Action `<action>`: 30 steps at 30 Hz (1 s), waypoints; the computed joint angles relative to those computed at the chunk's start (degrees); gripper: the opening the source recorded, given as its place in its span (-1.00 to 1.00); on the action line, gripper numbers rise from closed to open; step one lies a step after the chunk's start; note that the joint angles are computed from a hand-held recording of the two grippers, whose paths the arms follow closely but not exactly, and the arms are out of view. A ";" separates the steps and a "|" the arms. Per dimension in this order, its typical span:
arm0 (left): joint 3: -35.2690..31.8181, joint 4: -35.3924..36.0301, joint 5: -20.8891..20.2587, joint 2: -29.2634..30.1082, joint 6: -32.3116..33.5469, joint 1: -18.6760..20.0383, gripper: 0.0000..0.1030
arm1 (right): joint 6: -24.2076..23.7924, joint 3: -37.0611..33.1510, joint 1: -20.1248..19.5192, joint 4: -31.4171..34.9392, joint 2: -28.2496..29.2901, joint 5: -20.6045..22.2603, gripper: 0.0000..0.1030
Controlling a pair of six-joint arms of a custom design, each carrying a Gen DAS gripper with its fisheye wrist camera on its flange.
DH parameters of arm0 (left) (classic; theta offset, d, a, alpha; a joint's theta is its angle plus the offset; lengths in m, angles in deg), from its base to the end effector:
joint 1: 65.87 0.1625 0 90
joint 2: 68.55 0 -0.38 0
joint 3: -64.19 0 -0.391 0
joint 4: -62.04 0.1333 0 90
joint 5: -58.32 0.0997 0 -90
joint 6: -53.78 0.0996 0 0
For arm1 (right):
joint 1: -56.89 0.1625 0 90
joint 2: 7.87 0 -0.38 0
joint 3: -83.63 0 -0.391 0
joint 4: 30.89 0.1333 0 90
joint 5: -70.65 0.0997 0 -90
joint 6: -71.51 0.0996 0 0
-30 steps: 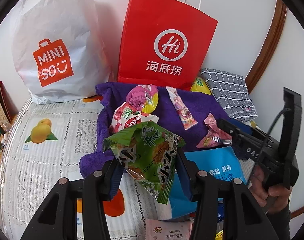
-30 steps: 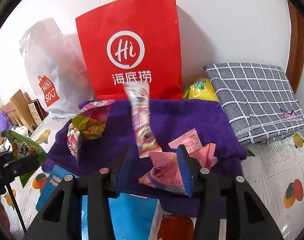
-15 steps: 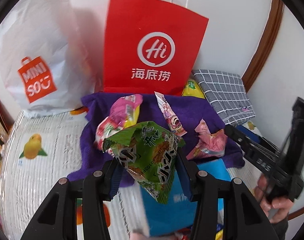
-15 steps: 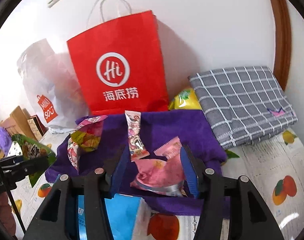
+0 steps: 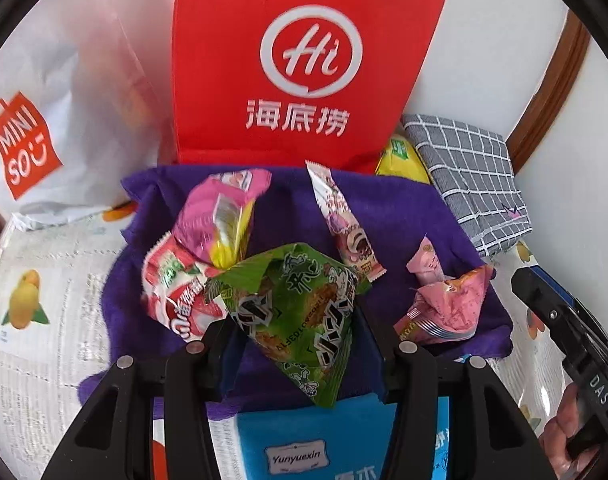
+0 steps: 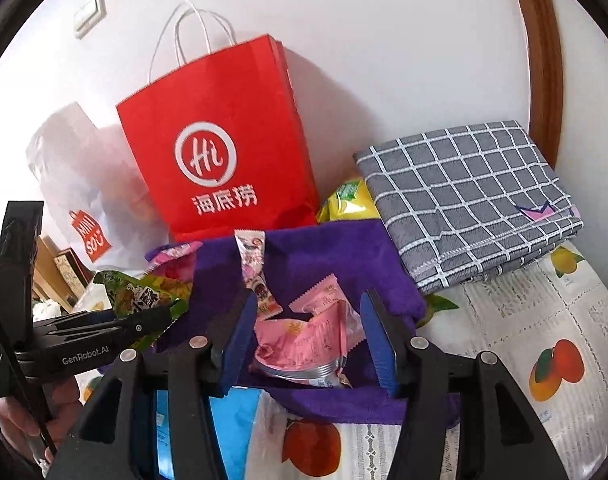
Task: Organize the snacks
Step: 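Open both grippers to drop the stick candy and green bag onto the towel, then grasp the yellow cracker bag with the right gripper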
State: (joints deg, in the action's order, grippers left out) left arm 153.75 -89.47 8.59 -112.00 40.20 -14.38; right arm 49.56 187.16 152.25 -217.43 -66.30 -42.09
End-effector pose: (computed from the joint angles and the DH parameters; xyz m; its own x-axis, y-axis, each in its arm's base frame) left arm -0.2583 -0.6421 0.0953 -0.8252 0.1541 -0.5434 0.4182 0.8133 -0.4045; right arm 0.1513 -0.5974 0.2300 -0.8561 -0.0328 0.5158 -0.4078 0.6559 -0.6352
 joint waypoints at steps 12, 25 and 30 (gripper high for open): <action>1.98 1.75 2.73 -2.42 -1.10 -1.41 0.47 | -1.92 1.09 0.37 -1.07 -0.44 1.69 0.04; 17.83 2.39 3.63 -16.56 -8.83 -4.95 0.47 | 0.55 5.44 2.37 4.74 -4.46 2.61 0.04; 22.99 3.44 5.82 -19.80 -12.03 -6.93 0.47 | 1.69 11.79 3.70 11.05 -10.70 2.52 0.07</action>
State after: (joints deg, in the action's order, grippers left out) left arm 176.74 -86.03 14.41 -131.80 28.17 -21.30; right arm 51.25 198.95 155.95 -206.38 -77.00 -39.56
